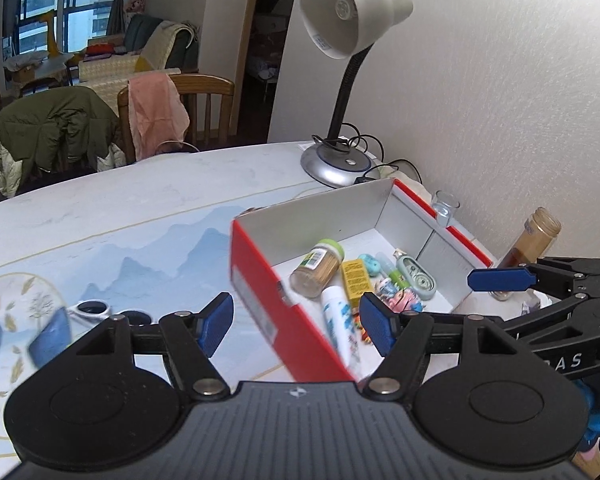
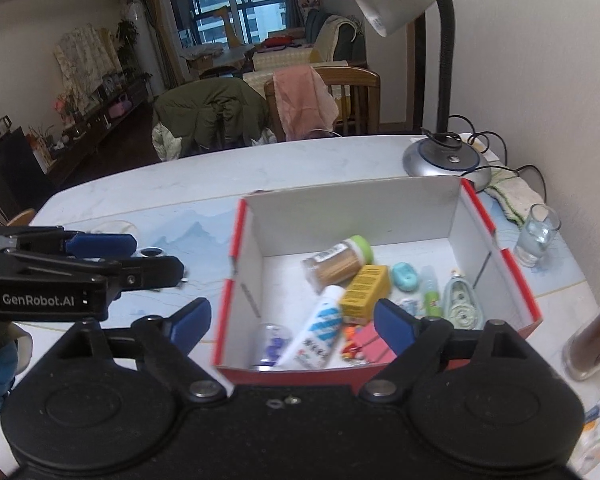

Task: Organize rigid objects
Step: 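Withdraw both grippers from the box back toward the sunglasses and green tube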

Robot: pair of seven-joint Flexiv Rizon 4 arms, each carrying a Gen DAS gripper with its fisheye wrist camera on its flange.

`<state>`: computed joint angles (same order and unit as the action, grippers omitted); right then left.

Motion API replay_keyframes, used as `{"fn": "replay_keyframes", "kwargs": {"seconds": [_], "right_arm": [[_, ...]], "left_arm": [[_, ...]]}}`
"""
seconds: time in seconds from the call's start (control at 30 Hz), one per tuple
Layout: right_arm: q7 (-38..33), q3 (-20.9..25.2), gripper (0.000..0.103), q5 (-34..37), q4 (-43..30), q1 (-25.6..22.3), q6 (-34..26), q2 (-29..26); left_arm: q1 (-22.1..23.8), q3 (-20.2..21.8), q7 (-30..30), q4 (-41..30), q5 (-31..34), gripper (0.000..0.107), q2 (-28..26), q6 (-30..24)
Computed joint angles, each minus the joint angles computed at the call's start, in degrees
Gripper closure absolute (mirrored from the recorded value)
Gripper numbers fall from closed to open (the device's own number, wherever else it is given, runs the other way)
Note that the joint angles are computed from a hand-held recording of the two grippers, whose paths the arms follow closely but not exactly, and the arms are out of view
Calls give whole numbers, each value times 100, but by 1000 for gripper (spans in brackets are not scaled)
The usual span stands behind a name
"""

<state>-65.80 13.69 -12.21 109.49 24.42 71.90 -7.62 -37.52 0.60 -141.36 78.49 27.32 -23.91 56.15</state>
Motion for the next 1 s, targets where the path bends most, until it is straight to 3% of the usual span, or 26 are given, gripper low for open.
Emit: {"fn": "replay_keyframes", "kwargs": {"seconds": [0.17, 0.53, 0.6, 0.67, 1.0], "right_arm": [[648, -28, 8, -471, 157, 219, 184, 52], [1582, -58, 3, -1182, 13, 604, 207, -227], [1622, -46, 3, -1213, -109, 664, 108, -334], [1641, -46, 3, -1242, -243, 732, 23, -458], [1438, -69, 3, -1217, -1129, 1066, -601, -1156]], "left_arm": [[-22, 65, -190, 515, 308, 33, 432, 27], [545, -196, -368, 1707, 594, 21, 1246, 410], [648, -224, -413, 1885, 656, 18, 1348, 440], [775, -249, -437, 2072, 672, 4, 1425, 525], [1213, -123, -1066, 2678, 982, 4, 1445, 1237]]}}
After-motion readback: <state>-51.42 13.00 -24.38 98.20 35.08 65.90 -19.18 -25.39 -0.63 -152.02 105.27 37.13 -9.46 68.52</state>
